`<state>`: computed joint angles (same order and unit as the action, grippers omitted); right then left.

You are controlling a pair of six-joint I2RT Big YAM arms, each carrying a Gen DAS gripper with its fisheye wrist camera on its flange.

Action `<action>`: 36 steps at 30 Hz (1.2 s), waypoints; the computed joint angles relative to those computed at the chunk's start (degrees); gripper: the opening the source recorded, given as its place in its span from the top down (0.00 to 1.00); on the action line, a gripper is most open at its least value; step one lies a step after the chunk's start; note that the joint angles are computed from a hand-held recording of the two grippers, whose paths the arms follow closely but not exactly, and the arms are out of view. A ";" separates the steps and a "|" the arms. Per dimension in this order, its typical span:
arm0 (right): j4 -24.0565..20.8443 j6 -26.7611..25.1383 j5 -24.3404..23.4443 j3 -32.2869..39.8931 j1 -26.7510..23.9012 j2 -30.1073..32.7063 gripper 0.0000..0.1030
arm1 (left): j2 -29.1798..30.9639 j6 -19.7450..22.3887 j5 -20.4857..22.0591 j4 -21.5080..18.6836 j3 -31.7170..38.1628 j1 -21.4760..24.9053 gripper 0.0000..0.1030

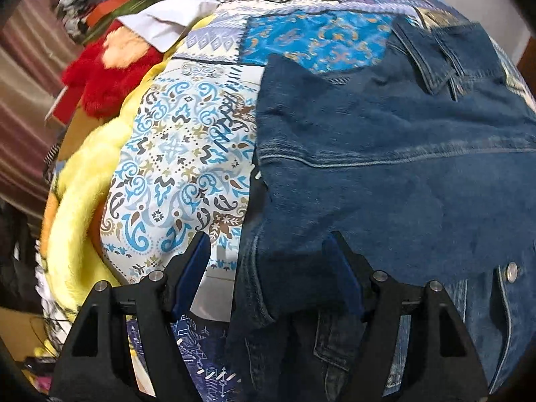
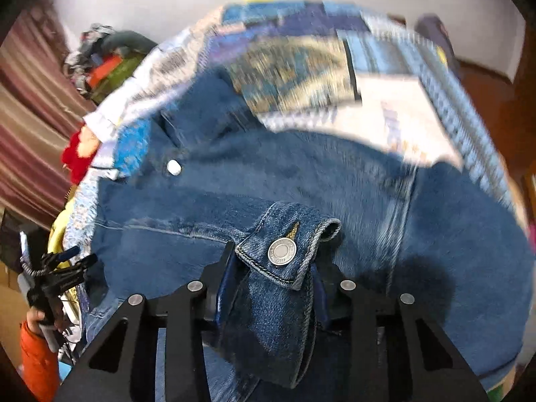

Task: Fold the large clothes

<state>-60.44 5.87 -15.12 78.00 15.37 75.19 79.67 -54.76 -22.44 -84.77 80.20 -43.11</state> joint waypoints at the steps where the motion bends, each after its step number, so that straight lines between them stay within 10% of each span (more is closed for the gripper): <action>1: 0.35 -0.29 0.18 0.39 0.17 -0.57 0.65 | 0.23 -0.07 0.13 -0.10 0.11 0.17 0.31; 14: 0.04 -9.36 17.50 -3.63 2.72 -1.10 0.60 | 3.50 -0.38 -1.10 1.17 -0.68 -0.86 0.16; 20: 4.10 -13.39 26.83 -6.67 4.61 -3.61 0.24 | 0.23 -2.62 2.36 5.45 -4.85 0.51 0.10; 36: -3.06 -9.09 9.22 -6.08 -13.75 -14.34 0.13 | 6.88 2.13 -7.75 -2.12 14.77 -4.54 0.11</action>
